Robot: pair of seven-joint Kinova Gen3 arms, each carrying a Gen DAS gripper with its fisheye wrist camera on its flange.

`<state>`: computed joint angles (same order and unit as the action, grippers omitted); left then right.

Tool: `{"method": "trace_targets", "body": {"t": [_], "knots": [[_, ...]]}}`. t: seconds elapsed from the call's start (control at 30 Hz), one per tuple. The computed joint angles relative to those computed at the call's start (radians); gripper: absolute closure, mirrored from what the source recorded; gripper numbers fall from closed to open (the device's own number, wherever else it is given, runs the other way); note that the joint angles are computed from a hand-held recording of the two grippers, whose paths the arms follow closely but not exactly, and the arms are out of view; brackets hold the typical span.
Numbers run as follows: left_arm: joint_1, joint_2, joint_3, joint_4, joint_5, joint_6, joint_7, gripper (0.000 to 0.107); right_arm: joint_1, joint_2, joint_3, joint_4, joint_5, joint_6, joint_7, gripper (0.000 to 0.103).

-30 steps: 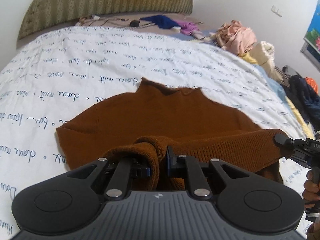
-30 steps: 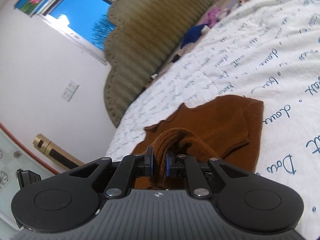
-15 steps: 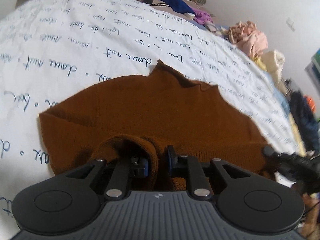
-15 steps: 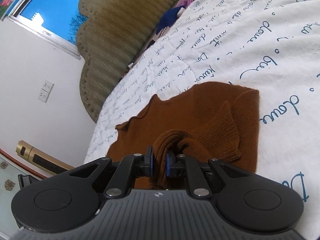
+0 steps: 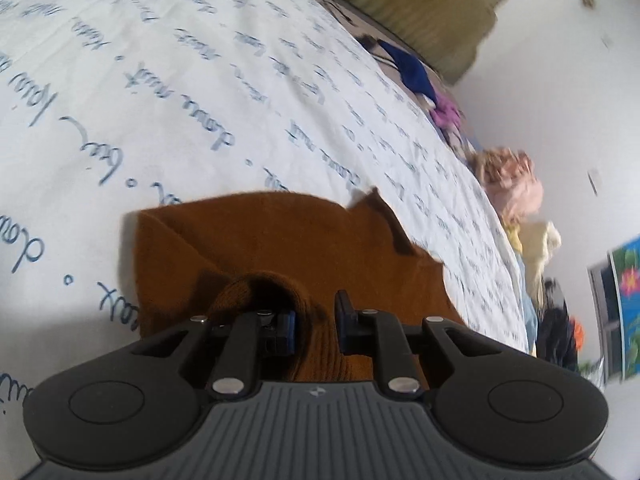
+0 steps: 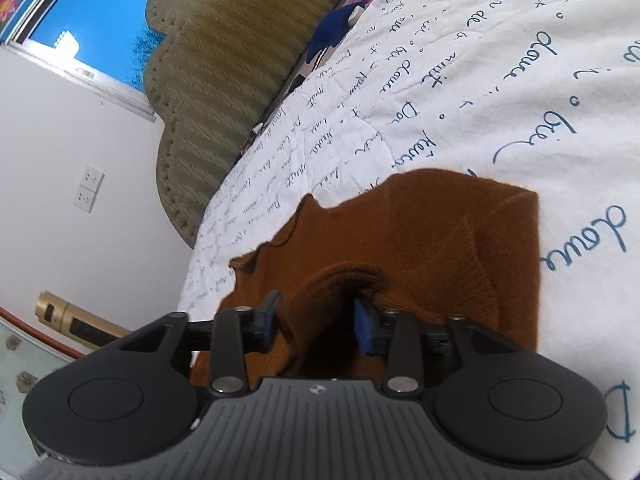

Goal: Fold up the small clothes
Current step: 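Lift the hem with both tools and fold it over toward the collar, then open both tools to release the hem near the collar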

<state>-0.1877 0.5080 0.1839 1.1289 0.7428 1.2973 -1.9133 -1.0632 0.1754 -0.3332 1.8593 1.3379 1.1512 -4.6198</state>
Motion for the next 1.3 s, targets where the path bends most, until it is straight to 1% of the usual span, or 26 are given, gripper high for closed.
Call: {"method": "trace_targets", "body": {"t": [0.03,0.07,0.1,0.17,0.2,0.27,0.3,0.37,0.4,0.47,0.53,0.57,0.6,0.63,0.67,0.73,0.8,0.87,0.9,0.93,1.0,1.07,1.13,1.2,1.27,1.3], "knots": [[-0.005,-0.003,0.000,0.012,0.013,-0.013,0.003,0.089,0.003,0.003,-0.005,0.006,0.017,0.010,-0.021,0.051],[-0.009,-0.010,-0.003,0.029,0.024,-0.034,0.006,0.089,0.020,0.009,-0.026,0.006,0.029,0.028,-0.030,0.046],[-0.013,-0.019,-0.006,0.047,0.036,-0.058,0.009,0.089,0.053,0.014,-0.066,0.004,0.034,0.047,-0.035,0.043],[-0.024,-0.025,-0.006,0.067,0.059,-0.085,0.010,0.089,0.125,0.023,-0.143,0.000,0.038,0.067,-0.039,0.043],[-0.025,-0.027,-0.008,0.071,0.063,-0.093,0.015,0.089,0.141,0.026,-0.155,-0.003,0.031,0.065,-0.037,0.043],[-0.015,-0.040,-0.017,0.079,0.044,-0.120,0.021,0.089,0.131,0.028,-0.136,-0.008,0.020,0.060,-0.028,0.043],[-0.007,-0.054,-0.021,0.090,0.028,-0.144,0.011,0.089,0.105,0.027,-0.106,-0.010,0.013,0.056,-0.021,0.043],[0.005,-0.079,-0.027,0.109,-0.001,-0.186,-0.018,0.089,0.040,0.021,-0.033,-0.032,-0.026,0.051,0.038,0.041],[0.008,-0.088,-0.027,0.112,-0.014,-0.193,-0.033,0.089,0.027,0.020,-0.024,-0.050,-0.048,0.063,0.079,0.039],[0.007,-0.103,-0.021,0.118,-0.030,-0.190,-0.086,0.089,0.047,0.028,-0.061,-0.082,-0.065,0.094,0.160,0.035],[0.019,-0.134,-0.021,0.144,-0.058,-0.203,-0.147,0.089,0.104,0.041,-0.141,-0.113,-0.075,0.128,0.242,0.029],[0.035,-0.159,-0.025,0.172,-0.082,-0.229,-0.181,0.089,0.107,0.059,-0.158,-0.142,-0.089,0.168,0.282,0.028],[0.053,-0.183,-0.030,0.202,-0.107,-0.262,-0.214,0.089,0.098,0.077,-0.156,-0.178,-0.117,0.208,0.323,0.028],[0.069,-0.206,-0.035,0.230,-0.132,-0.291,-0.244,0.089,0.076,0.092,-0.135,-0.210,-0.155,0.249,0.364,0.028],[0.095,-0.228,-0.043,0.258,-0.171,-0.325,-0.260,0.089,0.044,0.109,-0.097,-0.247,-0.196,0.290,0.404,0.029],[0.119,-0.262,-0.055,0.307,-0.213,-0.366,-0.282,0.089,-0.041,0.131,-0.004,-0.317,-0.260,0.371,0.485,0.027],[0.124,-0.288,-0.062,0.349,-0.220,-0.394,-0.309,0.089,-0.134,0.136,0.083,-0.345,-0.261,0.410,0.518,0.027],[0.120,-0.307,-0.069,0.378,-0.209,-0.409,-0.338,0.089,-0.209,0.143,0.155,-0.376,-0.263,0.415,0.582,0.027],[0.117,-0.314,-0.074,0.389,-0.202,-0.410,-0.346,0.089,-0.222,0.156,0.163,-0.403,-0.261,0.424,0.623,0.026],[0.111,-0.316,-0.079,0.392,-0.192,-0.402,-0.350,0.089,-0.221,0.169,0.153,-0.420,-0.250,0.420,0.663,0.025],[0.085,-0.321,-0.089,0.399,-0.154,-0.369,-0.374,0.089,-0.201,0.189,0.119,-0.455,-0.239,0.383,0.745,0.020],[0.057,-0.324,-0.101,0.402,-0.111,-0.330,-0.395,0.089,-0.193,0.201,0.115,-0.481,-0.256,0.325,0.825,0.020],[0.025,-0.324,-0.114,0.402,-0.072,-0.285,-0.423,0.088,-0.201,0.220,0.123,-0.515,-0.273,0.296,0.866,0.020],[-0.003,-0.321,-0.127,0.393,-0.042,-0.232,-0.444,0.077,-0.209,0.232,0.134,-0.536,-0.279,0.265,0.901,0.020],[-0.036,-0.320,-0.141,0.393,-0.006,-0.185,-0.465,0.049,-0.220,0.248,0.150,-0.566,-0.289,0.246,0.934,0.020],[-0.055,-0.322,-0.148,0.401,0.020,-0.167,-0.485,0.047,-0.224,0.254,0.159,-0.581,-0.297,0.238,0.950,0.020]]}}
